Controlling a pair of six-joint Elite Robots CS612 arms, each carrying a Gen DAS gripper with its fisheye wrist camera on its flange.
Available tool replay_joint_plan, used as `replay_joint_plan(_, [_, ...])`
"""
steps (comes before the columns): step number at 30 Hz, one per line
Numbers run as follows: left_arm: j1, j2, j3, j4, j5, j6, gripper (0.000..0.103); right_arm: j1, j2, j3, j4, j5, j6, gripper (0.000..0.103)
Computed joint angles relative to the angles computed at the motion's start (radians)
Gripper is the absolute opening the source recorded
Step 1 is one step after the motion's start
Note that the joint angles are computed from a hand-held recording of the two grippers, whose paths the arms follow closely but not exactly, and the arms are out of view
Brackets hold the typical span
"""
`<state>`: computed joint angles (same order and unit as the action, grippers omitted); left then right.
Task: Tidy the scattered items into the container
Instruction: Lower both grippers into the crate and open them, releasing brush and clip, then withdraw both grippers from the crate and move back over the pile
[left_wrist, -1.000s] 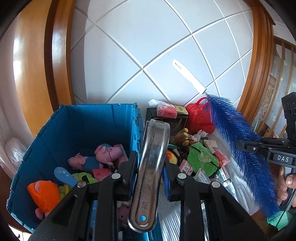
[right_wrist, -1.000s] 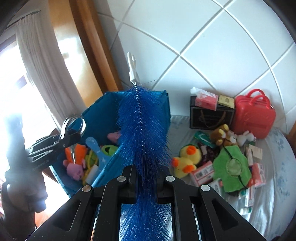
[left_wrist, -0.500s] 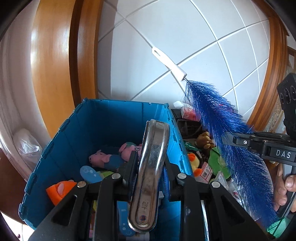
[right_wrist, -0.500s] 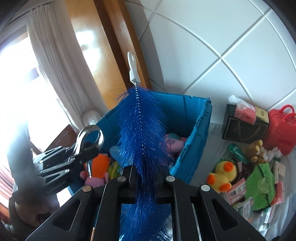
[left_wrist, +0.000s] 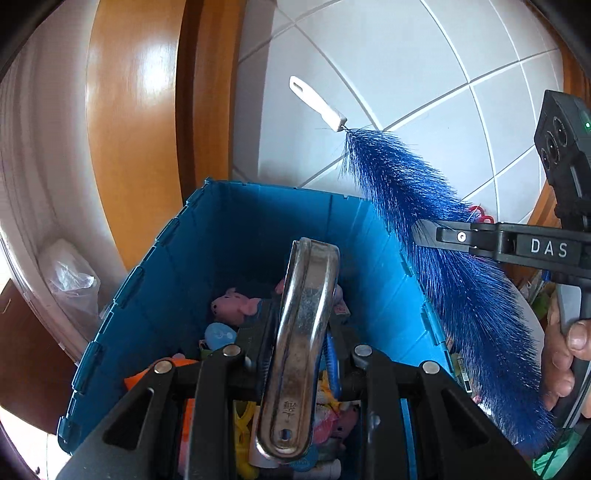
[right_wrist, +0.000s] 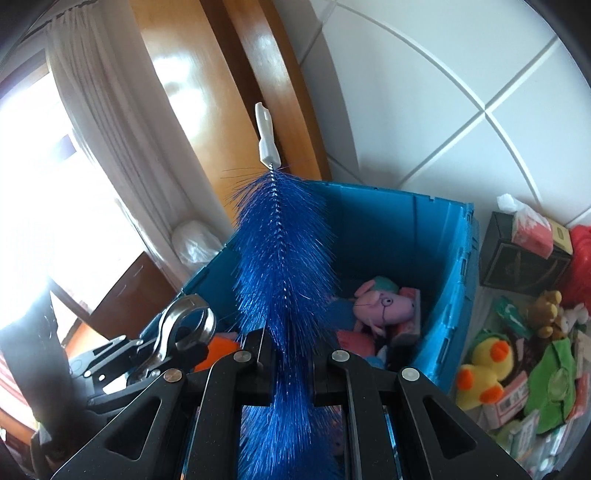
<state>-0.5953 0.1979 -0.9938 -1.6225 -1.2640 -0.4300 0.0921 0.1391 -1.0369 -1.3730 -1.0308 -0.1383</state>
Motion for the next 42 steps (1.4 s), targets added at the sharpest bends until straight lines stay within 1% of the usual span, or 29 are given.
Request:
replay_joint_plan(4, [0.011, 0.003, 0.004, 0.004, -0.003, -0.004, 0.024, 0.011, -0.006, 0.026, -0.004, -0.006, 0.003, 0.011])
replay_joint_plan(10, [0.019, 0.0, 0.017, 0.001, -0.005, -0.002, 0.024, 0.017, -0.006, 0.045, -0.025, -0.002, 0.023, 0.013])
replay_joint_plan(11, [0.02, -0.002, 0.022, 0.003, 0.0, -0.004, 0.024, 0.016, -0.006, 0.049, -0.03, 0.003, 0.03, 0.016])
replay_joint_plan(12, [0.02, -0.003, 0.026, 0.001, 0.009, -0.013, 0.025, 0.015, -0.006, 0.051, -0.037, 0.005, 0.039, 0.024])
replay_joint_plan(13, [0.023, -0.006, 0.032, 0.001, 0.008, -0.028, 0.029, 0.015, -0.006, 0.054, -0.041, 0.004, 0.044, 0.032])
replay_joint_plan(14, [0.025, -0.007, 0.036, 0.004, 0.006, -0.039, 0.038, 0.015, -0.007, 0.058, -0.046, 0.002, 0.05, 0.063])
replay_joint_plan(15, [0.025, -0.008, 0.038, 0.007, 0.014, -0.05, 0.067, 0.013, -0.002, 0.051, -0.06, -0.001, 0.064, 0.087])
replay_joint_plan(16, [0.023, -0.009, 0.04, 0.007, 0.031, -0.058, 0.093, 0.012, 0.003, 0.043, -0.076, -0.012, 0.077, 0.089])
replay_joint_plan(17, [0.022, -0.006, 0.037, 0.001, 0.048, -0.062, 0.098, 0.011, 0.004, 0.04, -0.077, -0.017, 0.077, 0.088])
replay_joint_plan(22, [0.02, -0.013, 0.046, 0.023, 0.064, -0.068, 0.098, 0.002, 0.013, 0.013, -0.074, -0.012, 0.076, 0.089])
replay_joint_plan(23, [0.019, -0.014, 0.048, 0.026, 0.064, -0.069, 0.098, 0.0, 0.015, 0.007, -0.071, -0.009, 0.074, 0.094])
replay_joint_plan(24, [0.018, -0.014, 0.048, 0.026, 0.061, -0.069, 0.098, -0.002, 0.018, -0.001, -0.067, -0.005, 0.067, 0.101])
replay_joint_plan(25, [0.015, -0.015, 0.047, 0.027, 0.061, -0.067, 0.098, -0.003, 0.02, -0.008, -0.056, 0.002, 0.05, 0.102])
replay_joint_plan(28, [0.009, -0.016, 0.049, 0.029, 0.062, -0.055, 0.098, -0.005, 0.029, -0.035, -0.036, -0.009, 0.012, 0.102])
replay_joint_plan(31, [0.004, -0.017, 0.048, 0.03, 0.065, -0.051, 0.098, -0.014, 0.046, -0.077, -0.015, -0.007, 0.004, 0.102])
replay_joint_plan(37, [-0.01, -0.018, 0.041, 0.038, 0.064, -0.052, 0.098, -0.048, 0.086, -0.172, 0.036, -0.005, 0.001, 0.103])
replay_joint_plan(40, [-0.021, -0.022, 0.046, 0.024, 0.065, -0.043, 0.098, -0.07, 0.113, -0.228, 0.046, 0.015, 0.002, 0.103])
replay_joint_plan(42, [-0.032, -0.025, 0.048, 0.012, 0.067, -0.034, 0.098, -0.083, 0.133, -0.27, 0.049, 0.008, -0.011, 0.103])
